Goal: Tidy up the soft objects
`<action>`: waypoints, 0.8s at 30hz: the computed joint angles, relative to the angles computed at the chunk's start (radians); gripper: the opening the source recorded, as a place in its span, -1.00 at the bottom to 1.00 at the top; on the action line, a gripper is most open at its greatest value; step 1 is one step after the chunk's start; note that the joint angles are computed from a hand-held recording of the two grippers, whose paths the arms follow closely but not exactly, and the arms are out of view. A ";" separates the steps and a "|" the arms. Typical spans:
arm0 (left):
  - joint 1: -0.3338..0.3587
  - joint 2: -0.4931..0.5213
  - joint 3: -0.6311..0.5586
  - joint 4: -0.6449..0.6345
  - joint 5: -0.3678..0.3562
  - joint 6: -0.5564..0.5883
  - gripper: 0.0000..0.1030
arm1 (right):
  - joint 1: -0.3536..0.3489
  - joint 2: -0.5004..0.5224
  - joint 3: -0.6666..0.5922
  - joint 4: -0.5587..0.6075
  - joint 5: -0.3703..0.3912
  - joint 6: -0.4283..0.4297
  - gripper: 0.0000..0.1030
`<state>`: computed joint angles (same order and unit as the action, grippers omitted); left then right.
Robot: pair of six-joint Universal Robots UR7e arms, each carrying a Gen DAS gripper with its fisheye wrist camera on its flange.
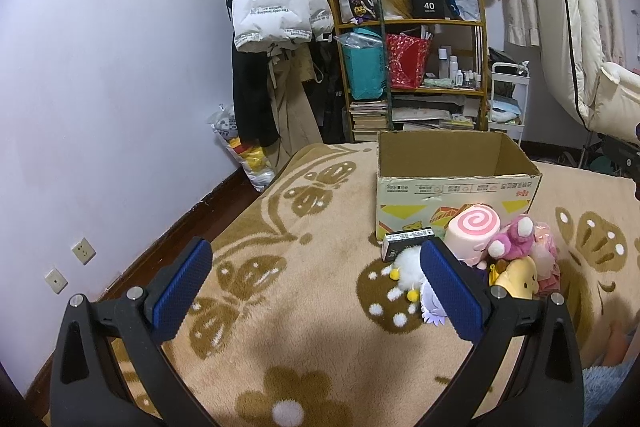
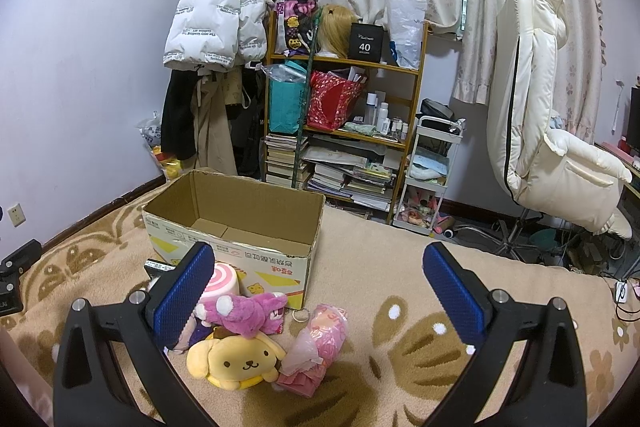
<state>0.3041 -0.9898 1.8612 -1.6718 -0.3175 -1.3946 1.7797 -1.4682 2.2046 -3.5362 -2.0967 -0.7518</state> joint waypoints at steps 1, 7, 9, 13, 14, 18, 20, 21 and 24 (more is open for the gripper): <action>0.000 0.001 -0.004 0.007 0.000 -0.004 0.99 | 0.000 0.000 0.000 0.002 0.001 0.001 1.00; 0.000 0.002 -0.005 0.006 -0.001 -0.005 0.99 | 0.000 0.001 0.000 0.000 0.000 0.000 1.00; 0.000 0.003 -0.007 0.008 -0.002 -0.007 0.99 | 0.000 0.002 0.000 -0.002 -0.001 -0.001 1.00; 0.001 0.003 -0.008 0.013 -0.003 -0.008 0.99 | 0.000 0.002 0.000 -0.002 0.000 -0.001 1.00; 0.002 0.004 -0.010 0.017 -0.005 -0.010 0.99 | 0.000 0.002 0.000 -0.001 0.000 0.000 1.00; 0.005 0.001 -0.007 0.013 -0.009 -0.008 0.99 | 0.000 0.003 0.000 -0.003 -0.001 -0.001 1.00; 0.005 0.003 -0.011 0.023 -0.009 -0.015 0.99 | 0.000 0.003 0.000 -0.002 -0.001 -0.001 1.00; 0.005 0.003 -0.010 0.022 -0.009 -0.015 0.99 | 0.000 0.003 0.000 -0.002 0.000 -0.001 1.00; 0.005 0.003 -0.011 0.023 -0.008 -0.015 0.99 | -0.001 0.004 0.000 -0.003 0.000 -0.002 1.00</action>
<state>0.3089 -0.9869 1.8504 -1.6485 -0.3259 -1.4097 1.7790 -1.4646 2.2047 -3.5392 -2.0971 -0.7538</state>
